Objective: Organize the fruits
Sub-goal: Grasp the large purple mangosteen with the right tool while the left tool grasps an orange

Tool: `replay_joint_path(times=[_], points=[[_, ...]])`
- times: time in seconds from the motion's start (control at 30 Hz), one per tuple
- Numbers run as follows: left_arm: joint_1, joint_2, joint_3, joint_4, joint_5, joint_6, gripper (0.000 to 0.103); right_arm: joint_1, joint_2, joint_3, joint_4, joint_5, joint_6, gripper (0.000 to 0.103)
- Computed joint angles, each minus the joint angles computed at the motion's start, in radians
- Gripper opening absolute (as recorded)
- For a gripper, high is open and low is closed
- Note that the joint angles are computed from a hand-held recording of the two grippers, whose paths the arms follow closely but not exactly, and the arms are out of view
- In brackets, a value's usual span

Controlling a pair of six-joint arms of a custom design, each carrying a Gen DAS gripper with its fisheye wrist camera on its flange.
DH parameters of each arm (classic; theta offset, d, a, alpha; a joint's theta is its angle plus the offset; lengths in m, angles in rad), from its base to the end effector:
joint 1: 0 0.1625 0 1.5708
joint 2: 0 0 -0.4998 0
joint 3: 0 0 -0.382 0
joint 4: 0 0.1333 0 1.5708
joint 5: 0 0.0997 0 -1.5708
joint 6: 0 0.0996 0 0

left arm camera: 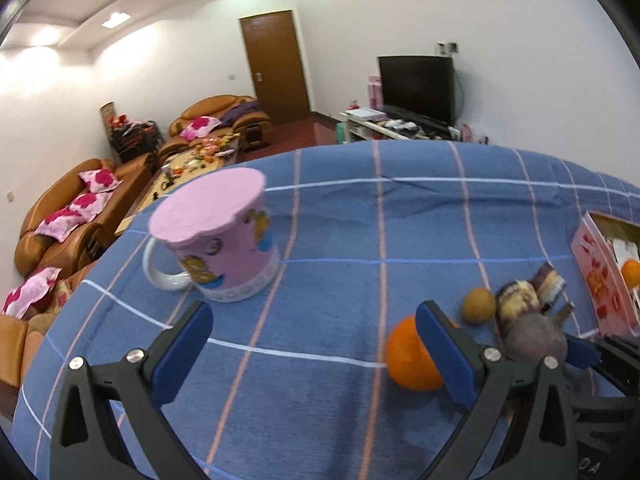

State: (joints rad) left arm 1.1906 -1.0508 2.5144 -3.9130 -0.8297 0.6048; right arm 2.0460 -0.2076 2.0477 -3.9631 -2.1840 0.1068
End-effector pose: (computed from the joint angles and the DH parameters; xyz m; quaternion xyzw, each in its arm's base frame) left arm 0.0343 -0.4546 0.2463 0.2632 0.8162 -0.3572 0.3701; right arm 0.3032 -0.4232 -0.1198 0.0871 -0.9168 0.3323 0.2036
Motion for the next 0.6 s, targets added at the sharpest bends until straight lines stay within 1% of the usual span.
replay_joint_path(times=[0.03,0.1,0.17,0.3,0.4,0.43,0.47,0.5,0.57,0.6], points=[[0.000,-0.004,0.003,0.015,-0.015,0.003,0.103,0.003,-0.001,0.000,0.009,-0.003,-0.005,0.054],[-0.002,0.000,0.006,0.020,-0.019,0.009,0.103,0.012,0.000,0.000,0.016,-0.013,-0.013,0.053],[0.005,-0.010,0.003,0.059,-0.041,-0.004,0.103,0.017,-0.001,0.008,0.011,-0.014,-0.016,0.053],[0.025,-0.053,-0.008,0.179,-0.101,-0.063,0.103,0.011,-0.003,0.055,-0.046,0.021,0.002,0.053],[0.038,-0.083,-0.017,0.283,-0.150,-0.100,0.102,0.018,0.001,0.088,-0.094,0.003,-0.003,0.053],[0.039,-0.085,-0.020,0.319,-0.157,-0.109,0.100,0.019,0.003,0.095,-0.104,-0.001,-0.007,0.053],[0.038,-0.078,-0.021,0.324,-0.152,-0.111,0.096,0.020,0.000,0.110,-0.115,-0.002,-0.009,0.053],[0.035,-0.073,-0.022,0.324,-0.150,-0.118,0.094,0.019,-0.002,0.124,-0.125,0.001,-0.008,0.053],[0.046,-0.082,-0.040,0.380,-0.169,-0.151,0.088,0.012,-0.005,0.140,-0.132,0.008,0.000,0.053],[0.059,-0.094,-0.053,0.426,-0.193,-0.177,0.085,0.008,-0.005,0.146,-0.140,0.015,0.004,0.053]])
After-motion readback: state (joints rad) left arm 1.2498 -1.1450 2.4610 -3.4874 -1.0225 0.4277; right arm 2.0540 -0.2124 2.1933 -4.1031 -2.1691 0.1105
